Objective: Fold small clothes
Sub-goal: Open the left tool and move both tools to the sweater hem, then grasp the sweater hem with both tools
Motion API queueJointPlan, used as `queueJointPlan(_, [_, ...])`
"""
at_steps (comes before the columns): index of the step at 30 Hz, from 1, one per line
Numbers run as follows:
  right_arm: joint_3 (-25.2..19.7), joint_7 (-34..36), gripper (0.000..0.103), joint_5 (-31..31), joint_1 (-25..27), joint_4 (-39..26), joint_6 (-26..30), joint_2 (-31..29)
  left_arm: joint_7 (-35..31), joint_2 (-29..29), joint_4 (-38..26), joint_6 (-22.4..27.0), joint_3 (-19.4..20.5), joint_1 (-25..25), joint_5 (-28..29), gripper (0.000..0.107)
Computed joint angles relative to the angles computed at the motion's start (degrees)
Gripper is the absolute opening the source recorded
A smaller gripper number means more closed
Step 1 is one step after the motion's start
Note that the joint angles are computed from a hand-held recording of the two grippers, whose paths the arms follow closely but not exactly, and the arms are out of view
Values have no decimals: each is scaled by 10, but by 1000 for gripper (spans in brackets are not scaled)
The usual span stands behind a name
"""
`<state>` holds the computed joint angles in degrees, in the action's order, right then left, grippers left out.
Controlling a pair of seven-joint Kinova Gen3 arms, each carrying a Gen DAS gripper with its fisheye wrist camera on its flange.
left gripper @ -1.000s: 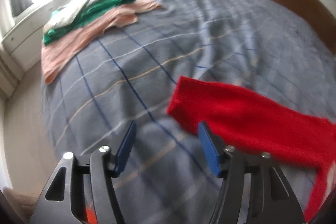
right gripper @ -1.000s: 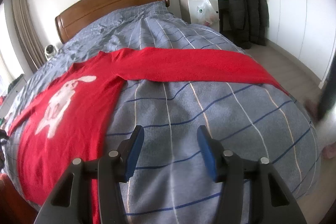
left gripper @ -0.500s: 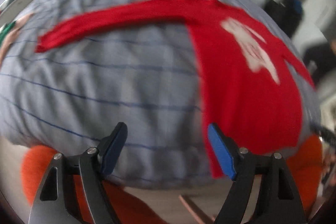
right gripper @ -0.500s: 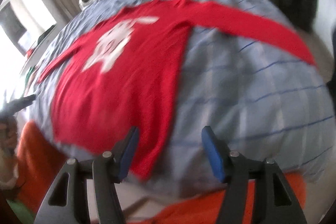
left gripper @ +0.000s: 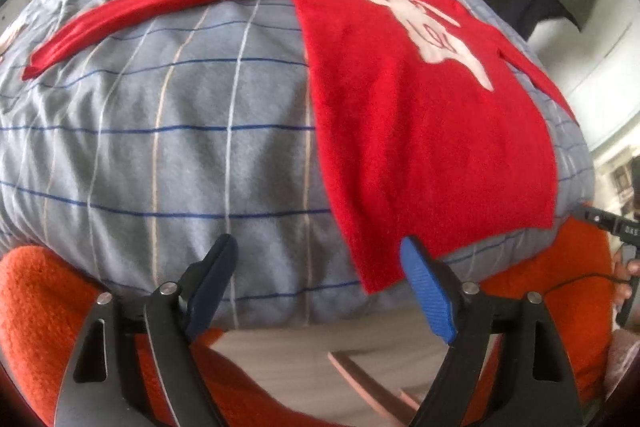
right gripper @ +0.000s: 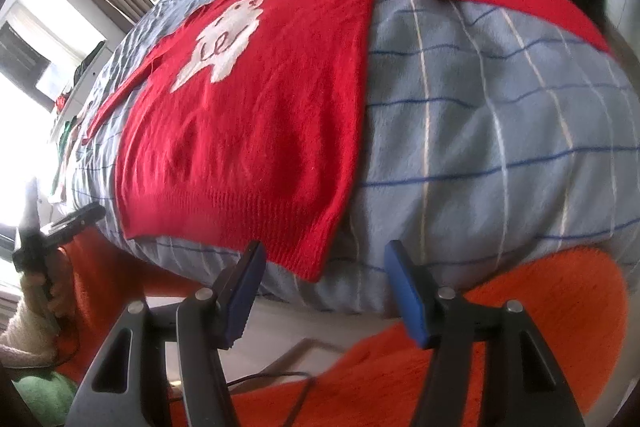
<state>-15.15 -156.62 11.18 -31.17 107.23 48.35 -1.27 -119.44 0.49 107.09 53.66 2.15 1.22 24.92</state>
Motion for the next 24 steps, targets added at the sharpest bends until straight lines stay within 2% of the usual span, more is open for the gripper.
queueJointPlan(10, [-7,-9,61,6,-6,-5,8,-8,-9,-11,6,1,-8,-4,11,88])
queueJointPlan(17, [-8,-3,61,-12,3,7,-7,-19,-10,-10,12,-3,-2,2,-1,88])
queueJointPlan(24, [-1,33,61,-45,11,14,-31,-22,-37,7,11,17,-6,-8,29,89])
